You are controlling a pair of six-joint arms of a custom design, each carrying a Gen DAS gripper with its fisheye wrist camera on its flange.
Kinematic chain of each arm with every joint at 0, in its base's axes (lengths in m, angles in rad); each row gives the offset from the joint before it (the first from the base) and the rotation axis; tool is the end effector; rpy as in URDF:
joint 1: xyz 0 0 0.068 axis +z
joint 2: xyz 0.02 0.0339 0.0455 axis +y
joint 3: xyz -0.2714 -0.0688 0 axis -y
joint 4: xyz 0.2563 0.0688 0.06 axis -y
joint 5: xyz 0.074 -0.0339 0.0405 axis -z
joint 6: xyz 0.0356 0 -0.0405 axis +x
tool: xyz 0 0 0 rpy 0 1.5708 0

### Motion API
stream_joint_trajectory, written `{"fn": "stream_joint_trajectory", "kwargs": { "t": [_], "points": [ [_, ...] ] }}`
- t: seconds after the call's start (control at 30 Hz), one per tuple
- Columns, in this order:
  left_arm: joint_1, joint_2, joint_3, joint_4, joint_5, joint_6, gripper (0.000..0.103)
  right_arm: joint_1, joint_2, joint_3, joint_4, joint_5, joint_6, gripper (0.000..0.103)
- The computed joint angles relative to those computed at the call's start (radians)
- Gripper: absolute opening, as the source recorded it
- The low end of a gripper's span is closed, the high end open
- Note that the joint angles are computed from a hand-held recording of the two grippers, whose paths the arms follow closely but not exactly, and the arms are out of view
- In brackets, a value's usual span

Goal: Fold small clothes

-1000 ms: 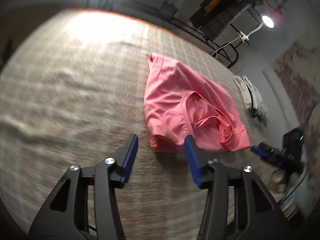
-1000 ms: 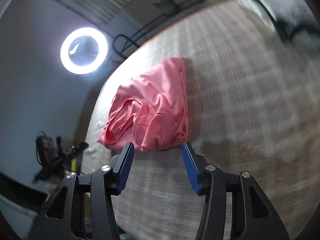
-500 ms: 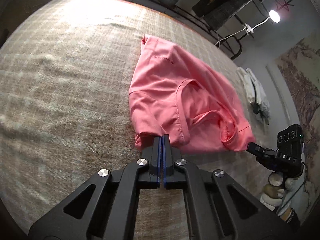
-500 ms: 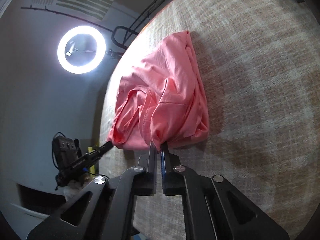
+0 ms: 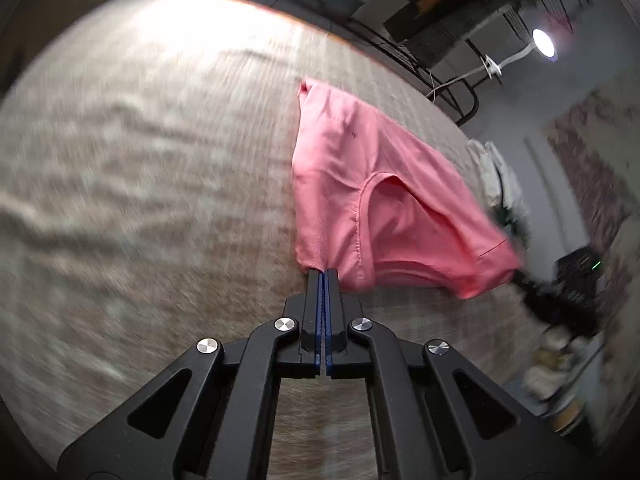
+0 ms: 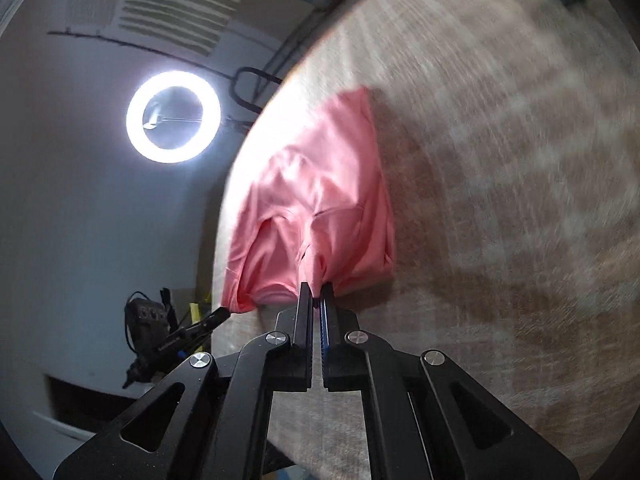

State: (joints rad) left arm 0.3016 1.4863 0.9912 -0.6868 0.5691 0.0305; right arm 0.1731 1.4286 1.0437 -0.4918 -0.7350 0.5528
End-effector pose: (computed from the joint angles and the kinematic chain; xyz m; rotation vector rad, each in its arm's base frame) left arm 0.2831 0.0680 0.2187 -0.2024 2.5893 -0.6636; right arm 0.2972 0.0762 0.2644 0.1291 2.5049 1.2131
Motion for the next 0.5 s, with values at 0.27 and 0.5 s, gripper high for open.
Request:
{"fn": "stream_joint_trajectory", "kwargs": {
  "t": [0.27, 0.5],
  "points": [
    [-0.045, -0.026, 0.0, -0.008, -0.172, 0.05, 0.0, 0.029, 0.111, 0.167, -0.308, 0.136, -0.28, 0.006],
    [-0.063, 0.053, 0.129, 0.053, -0.139, -0.063, 0.034, -0.103, 0.163, 0.194, -0.06, -0.001, -0.133, 0.037]
  ]
}}
